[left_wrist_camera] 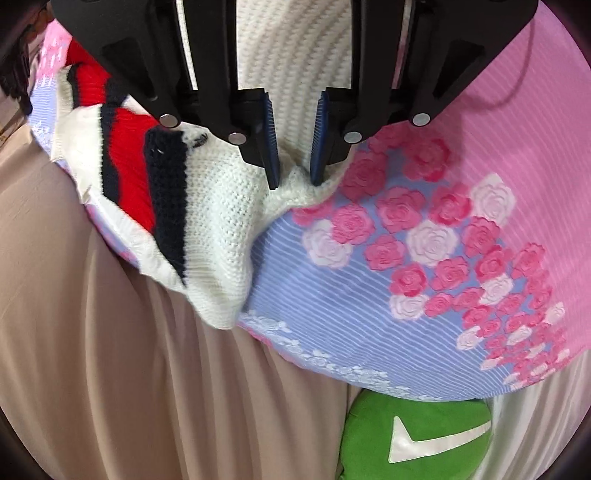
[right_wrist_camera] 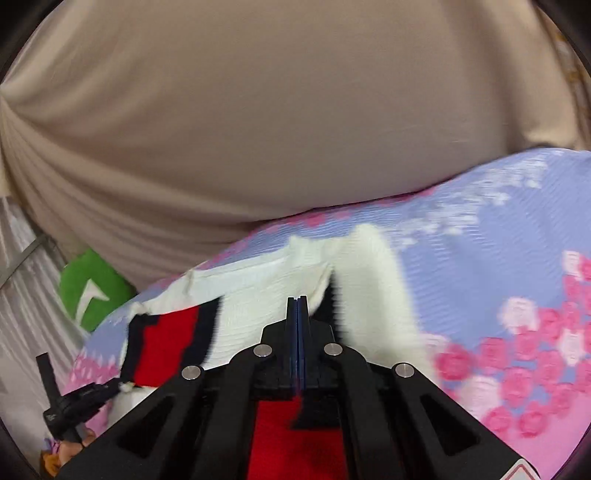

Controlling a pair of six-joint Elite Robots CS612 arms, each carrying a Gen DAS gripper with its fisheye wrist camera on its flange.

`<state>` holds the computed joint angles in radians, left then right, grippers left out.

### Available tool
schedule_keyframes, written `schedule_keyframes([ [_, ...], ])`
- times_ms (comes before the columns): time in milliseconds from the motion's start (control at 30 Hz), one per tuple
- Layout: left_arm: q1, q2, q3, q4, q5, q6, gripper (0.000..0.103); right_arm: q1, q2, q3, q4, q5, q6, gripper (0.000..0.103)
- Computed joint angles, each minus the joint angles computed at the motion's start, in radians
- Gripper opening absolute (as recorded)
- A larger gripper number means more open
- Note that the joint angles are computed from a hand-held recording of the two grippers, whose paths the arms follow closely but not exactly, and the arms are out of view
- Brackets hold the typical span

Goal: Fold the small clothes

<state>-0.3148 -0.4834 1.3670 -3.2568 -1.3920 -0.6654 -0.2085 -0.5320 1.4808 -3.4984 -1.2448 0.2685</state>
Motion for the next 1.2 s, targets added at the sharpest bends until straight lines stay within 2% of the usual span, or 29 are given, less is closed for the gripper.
schedule_keyframes([
  [33, -0.004, 0.005, -0.001, -0.005, 0.029, 0.016, 0.015, -0.004, 0.006, -0.006, 0.065, -0.029, -0.007, 0.0],
  [67, -0.008, 0.007, 0.0, -0.012, 0.044, 0.028, 0.015, -0.013, 0.015, -0.013, 0.122, -0.015, 0.001, 0.0],
  [133, -0.019, 0.006, 0.002, -0.01, 0.078, 0.054, 0.015, -0.04, 0.022, -0.003, 0.111, 0.089, 0.03, 0.001],
  [167, -0.024, 0.006, 0.002, -0.009, 0.093, 0.065, 0.015, -0.041, 0.017, 0.005, 0.081, 0.096, 0.039, 0.004],
  [200, -0.027, 0.006, 0.001, -0.005, 0.099, 0.068, 0.015, -0.038, 0.013, 0.008, 0.058, 0.102, 0.036, 0.014],
  [233, -0.028, 0.006, 0.001, -0.004, 0.104, 0.069, 0.015, -0.034, 0.009, 0.005, 0.055, 0.115, 0.019, 0.017],
  [300, -0.026, 0.007, 0.001, -0.01, 0.095, 0.061, 0.015, -0.018, 0.008, -0.022, 0.084, 0.122, -0.02, 0.039],
  [367, -0.023, 0.006, 0.005, -0.019, 0.091, 0.055, 0.015, 0.002, 0.023, -0.064, 0.141, 0.117, -0.048, 0.049],
  [400, -0.022, 0.006, 0.006, -0.024, 0.097, 0.059, 0.015, 0.011, 0.032, -0.09, 0.19, 0.119, -0.065, 0.05],
  [467, -0.03, 0.003, 0.006, -0.022, 0.152, 0.071, 0.014, 0.029, 0.05, -0.131, 0.263, 0.093, -0.095, 0.047],
  [500, -0.031, 0.003, 0.005, -0.015, 0.178, 0.072, 0.014, 0.038, 0.058, -0.144, 0.262, 0.063, -0.113, 0.031],
  [533, -0.026, 0.004, 0.002, -0.009, 0.166, 0.068, 0.014, 0.04, 0.062, -0.15, 0.257, 0.075, -0.119, 0.011],
  [567, -0.018, 0.005, -0.003, 0.01, 0.138, 0.058, 0.013, 0.035, 0.06, -0.141, 0.238, 0.105, -0.096, 0.004],
  [633, -0.001, 0.008, -0.01, 0.027, 0.082, 0.031, 0.013, 0.018, 0.043, -0.09, 0.094, 0.142, -0.037, 0.003],
  [700, 0.007, 0.009, -0.011, 0.02, 0.061, 0.019, 0.013, 0.006, 0.023, -0.034, -0.013, 0.113, -0.008, 0.003],
  [733, 0.008, 0.009, -0.011, 0.021, 0.059, 0.015, 0.013, -0.001, 0.017, -0.016, -0.023, 0.089, -0.001, 0.003],
  [800, 0.01, 0.009, -0.011, 0.026, 0.048, 0.007, 0.013, -0.005, 0.022, -0.026, 0.084, 0.03, -0.025, 0.003],
  [833, 0.01, 0.007, -0.007, 0.023, 0.043, 0.005, 0.013, -0.007, 0.034, -0.039, 0.129, 0.026, -0.028, 0.003],
  [867, 0.01, 0.003, 0.002, 0.007, 0.031, 0.005, 0.01, -0.013, 0.041, -0.044, 0.133, 0.063, -0.018, 0.003],
  [900, 0.008, -0.004, 0.018, -0.025, 0.014, 0.012, 0.01, -0.018, 0.035, -0.034, 0.119, 0.069, -0.018, 0.003],
  [967, 0.0, -0.024, 0.052, -0.069, -0.026, 0.053, 0.012, -0.014, 0.027, -0.027, 0.111, 0.055, -0.039, 0.003],
  [1033, -0.009, -0.037, 0.068, -0.072, -0.059, 0.086, 0.013, -0.007, 0.027, -0.029, 0.112, 0.042, -0.054, 0.003],
  [1067, -0.013, -0.042, 0.074, -0.07, -0.081, 0.094, 0.019, -0.007, 0.029, -0.029, 0.103, 0.047, -0.046, 0.003],
  [1133, -0.014, -0.039, 0.06, -0.028, -0.137, 0.1, 0.039, -0.007, 0.026, -0.019, 0.071, 0.066, -0.032, 0.003],
  [1200, -0.023, -0.045, 0.07, -0.032, -0.14, 0.084, 0.038, -0.005, 0.016, 0.002, 0.034, 0.056, -0.053, 0.003],
])
